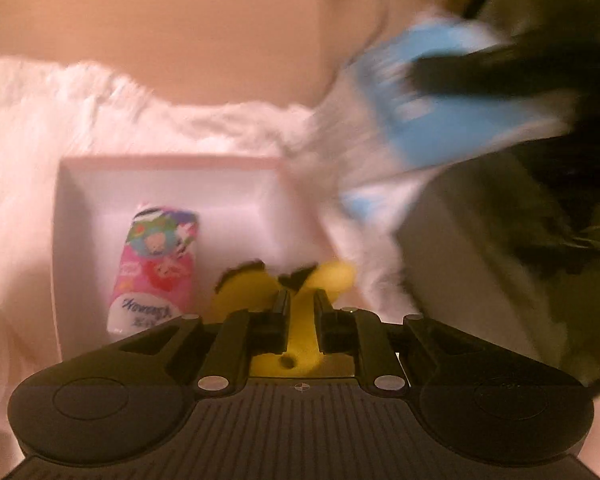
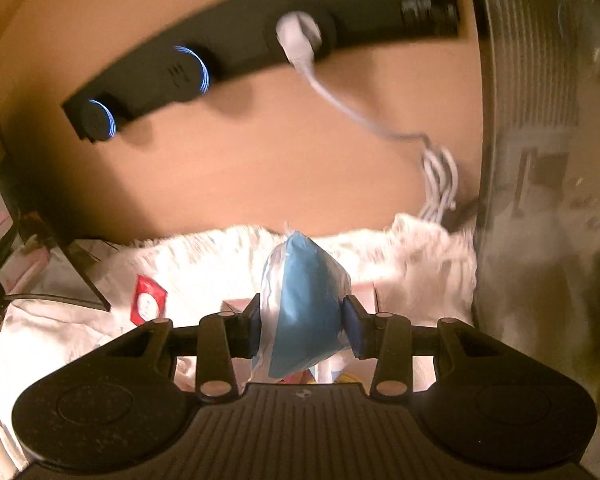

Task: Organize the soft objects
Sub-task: 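Carry the yellow toy and blue mask into the pink box and open both tools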

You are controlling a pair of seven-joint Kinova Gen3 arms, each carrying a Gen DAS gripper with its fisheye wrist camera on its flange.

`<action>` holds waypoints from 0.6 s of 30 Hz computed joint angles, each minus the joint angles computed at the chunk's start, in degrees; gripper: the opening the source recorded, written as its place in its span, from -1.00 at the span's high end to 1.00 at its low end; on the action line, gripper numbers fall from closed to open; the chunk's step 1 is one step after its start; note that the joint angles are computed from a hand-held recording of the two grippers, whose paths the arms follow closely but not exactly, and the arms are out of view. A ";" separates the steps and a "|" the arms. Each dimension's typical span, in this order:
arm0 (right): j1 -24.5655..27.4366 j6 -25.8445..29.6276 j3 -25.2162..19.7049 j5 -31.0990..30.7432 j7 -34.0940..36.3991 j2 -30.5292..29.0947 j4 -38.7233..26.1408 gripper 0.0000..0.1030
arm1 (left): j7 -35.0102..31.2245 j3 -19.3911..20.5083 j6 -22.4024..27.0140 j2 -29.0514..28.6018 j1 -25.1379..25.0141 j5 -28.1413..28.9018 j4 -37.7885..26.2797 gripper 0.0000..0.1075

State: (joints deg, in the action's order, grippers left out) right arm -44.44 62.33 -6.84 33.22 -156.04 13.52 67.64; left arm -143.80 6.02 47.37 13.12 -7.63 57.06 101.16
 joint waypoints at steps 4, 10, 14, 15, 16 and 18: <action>0.55 -3.99 0.84 0.12 -2.71 2.04 0.76 0.22 | -7.93 -0.74 -1.18 -5.08 -1.25 5.43 4.40 0.71; 2.85 2.72 2.84 -8.98 4.63 12.47 -9.78 0.22 | -16.55 -7.33 2.51 -11.90 -3.82 10.94 12.30 0.70; 3.44 10.60 3.51 -13.97 11.46 19.77 -18.29 0.22 | -17.40 -12.75 3.30 -15.84 -6.87 11.85 17.59 0.70; 3.27 11.72 3.97 -14.48 12.12 20.93 -19.56 0.22 | -17.30 -14.31 3.72 -16.58 -8.03 11.81 18.77 0.70; 3.12 12.15 4.70 -15.22 11.96 21.59 -20.23 0.20 | -16.91 -15.48 3.88 -17.30 -9.02 11.34 19.47 0.70; 3.11 12.92 5.46 -16.71 11.77 21.80 -21.28 0.20 | -16.25 -18.06 4.63 -19.05 -11.35 9.70 20.50 0.70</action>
State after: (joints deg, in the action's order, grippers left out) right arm -41.33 75.24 -1.38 16.52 -144.27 35.32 46.37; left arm -160.05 -12.04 52.00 -5.94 -18.98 66.76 121.66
